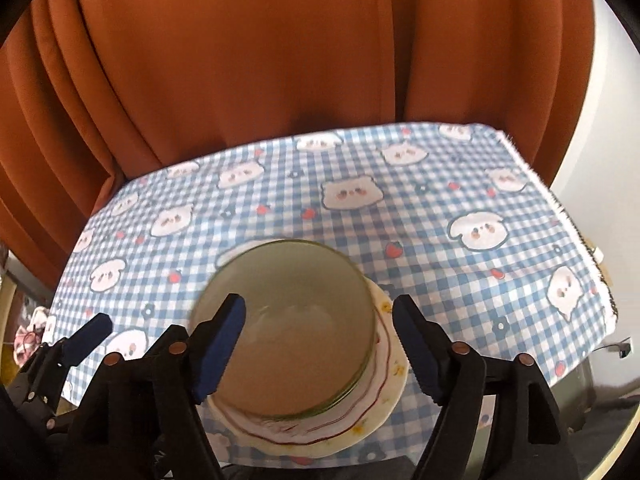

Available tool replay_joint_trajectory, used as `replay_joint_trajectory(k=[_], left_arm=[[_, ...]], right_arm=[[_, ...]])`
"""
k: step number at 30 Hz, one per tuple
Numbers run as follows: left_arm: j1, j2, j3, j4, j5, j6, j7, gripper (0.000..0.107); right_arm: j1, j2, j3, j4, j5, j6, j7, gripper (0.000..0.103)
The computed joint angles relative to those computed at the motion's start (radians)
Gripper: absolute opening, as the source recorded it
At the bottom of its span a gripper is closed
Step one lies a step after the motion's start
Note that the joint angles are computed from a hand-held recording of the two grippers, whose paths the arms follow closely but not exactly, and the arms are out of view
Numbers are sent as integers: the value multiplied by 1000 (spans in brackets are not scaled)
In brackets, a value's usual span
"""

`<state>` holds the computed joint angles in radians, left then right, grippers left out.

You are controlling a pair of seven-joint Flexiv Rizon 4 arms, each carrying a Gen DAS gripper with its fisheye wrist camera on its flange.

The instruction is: Organize plates and bowls

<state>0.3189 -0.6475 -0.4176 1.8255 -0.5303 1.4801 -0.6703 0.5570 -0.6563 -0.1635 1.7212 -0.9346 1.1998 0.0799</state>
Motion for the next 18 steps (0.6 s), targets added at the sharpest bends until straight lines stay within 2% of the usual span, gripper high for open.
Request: replay_joint_trajectory(k=[3, 7, 13, 16, 18], left_arm=[[114, 0, -106, 54, -5, 74, 68, 88], [292, -30, -255, 122, 58, 171, 115, 90], [479, -83, -361, 179, 192, 259, 124, 91], [519, -92, -356, 194, 245, 297, 102, 91], [570, -106, -380, 210, 288, 310, 90, 92]], right_arm=[[52, 12, -27, 9, -63, -23, 85, 82], [94, 15, -30, 11, -174, -52, 214, 84], [127, -19, 12, -21, -297, -111, 356, 85], [140, -34, 32, -35, -331, -146, 399, 85], [156, -43, 44, -41, -347, -187, 414, 86]])
